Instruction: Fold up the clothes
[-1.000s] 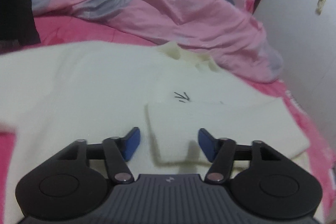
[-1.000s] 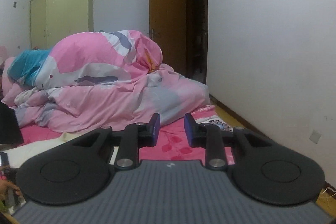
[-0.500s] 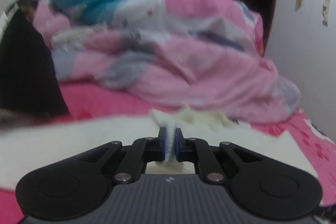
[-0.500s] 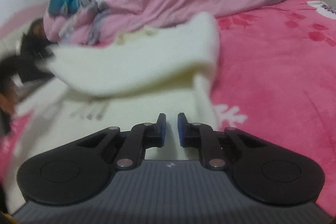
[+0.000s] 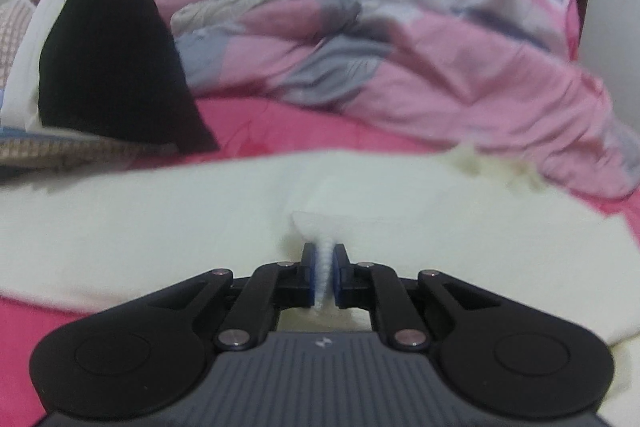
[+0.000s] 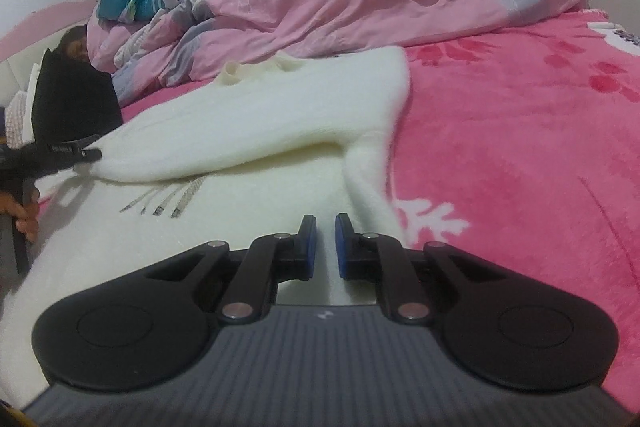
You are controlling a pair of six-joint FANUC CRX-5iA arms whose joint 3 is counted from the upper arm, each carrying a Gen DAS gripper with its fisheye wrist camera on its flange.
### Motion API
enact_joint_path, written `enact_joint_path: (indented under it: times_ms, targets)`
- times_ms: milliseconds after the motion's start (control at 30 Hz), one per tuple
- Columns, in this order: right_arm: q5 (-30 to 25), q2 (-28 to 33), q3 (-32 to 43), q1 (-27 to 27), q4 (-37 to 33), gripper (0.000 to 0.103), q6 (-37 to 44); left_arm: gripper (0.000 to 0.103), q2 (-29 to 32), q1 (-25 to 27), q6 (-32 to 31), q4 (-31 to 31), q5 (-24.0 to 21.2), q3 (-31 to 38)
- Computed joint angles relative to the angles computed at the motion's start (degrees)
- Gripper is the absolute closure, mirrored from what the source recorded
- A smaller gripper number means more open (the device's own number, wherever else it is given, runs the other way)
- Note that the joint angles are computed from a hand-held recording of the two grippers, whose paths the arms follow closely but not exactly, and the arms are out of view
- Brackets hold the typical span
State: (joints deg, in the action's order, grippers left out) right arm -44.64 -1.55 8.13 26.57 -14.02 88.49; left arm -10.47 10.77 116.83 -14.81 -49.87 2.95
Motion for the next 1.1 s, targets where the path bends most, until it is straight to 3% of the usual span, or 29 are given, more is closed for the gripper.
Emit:
enact_joint_path:
  times_ms: [233, 333, 433, 500, 600, 700, 767, 800, 833, 867, 933, 1033, 1100]
  targets:
    - [1.0, -0.4, -1.2, 1.1, 2.9, 0.095, -1.4, 0.094, -1.9, 1.2, -1.8, 1.0, 6.9, -2.6]
    - [1.5, -0.4, -1.6, 1.5, 4.0, 0.095, -2.0, 0.094, -0.8, 2.7, -4.0, 3.9, 7.4, -2.5]
    - [1.9, -0.4, -2.0, 1.9, 5.1, 0.095, -2.5, 0.094, 1.2, 5.8, -8.3, 11.7, 5.3, -3.1]
    - [2.1, -0.4, -2.1, 2.0, 5.5, 0.095, -2.7, 0.094, 0.7, 7.0, -10.1, 14.5, 6.8, -4.6]
    - [2.0, -0.3, -2.0, 2.0, 5.4, 0.095, -2.6, 0.094, 0.5, 7.2, -10.3, 14.6, 8.1, -5.1]
    - [2.2, -0.4, -2.1, 2.0, 5.5, 0.095, -2.8, 0.091, 1.7, 7.9, -12.4, 16.7, 6.6, -4.5]
    - [2.2, -0.5, -2.3, 2.2, 5.9, 0.095, -3.1, 0.079, 1.3, 8.5, -12.8, 17.5, 5.4, -4.2]
    - [2.3, -0.6, -2.3, 2.2, 6.0, 0.095, -3.0, 0.074, 0.9, 8.3, -12.4, 16.3, 4.4, -3.7]
    - [2.2, -0.7, -2.4, 2.2, 6.0, 0.095, -2.9, 0.061, 0.2, 7.3, -9.7, 12.3, 3.2, -2.9]
    - [2.1, -0.7, -2.3, 2.1, 5.7, 0.095, -2.7, 0.059, -0.5, 5.9, -6.8, 7.9, 1.9, -2.1]
    - [1.2, -0.6, -1.6, 1.5, 4.4, 0.095, -1.8, 0.059, -2.8, 5.2, -7.0, 5.9, 2.6, -3.4]
    - [-1.6, -0.3, 0.7, 0.7, 3.0, 0.094, -1.2, 0.059, -5.2, 5.4, -12.3, 8.6, 5.0, -5.4]
    - [-1.7, -0.4, 1.8, 0.8, 3.5, 0.093, 0.0, 0.059, -5.3, 5.9, -19.7, 14.3, 7.8, -6.6]
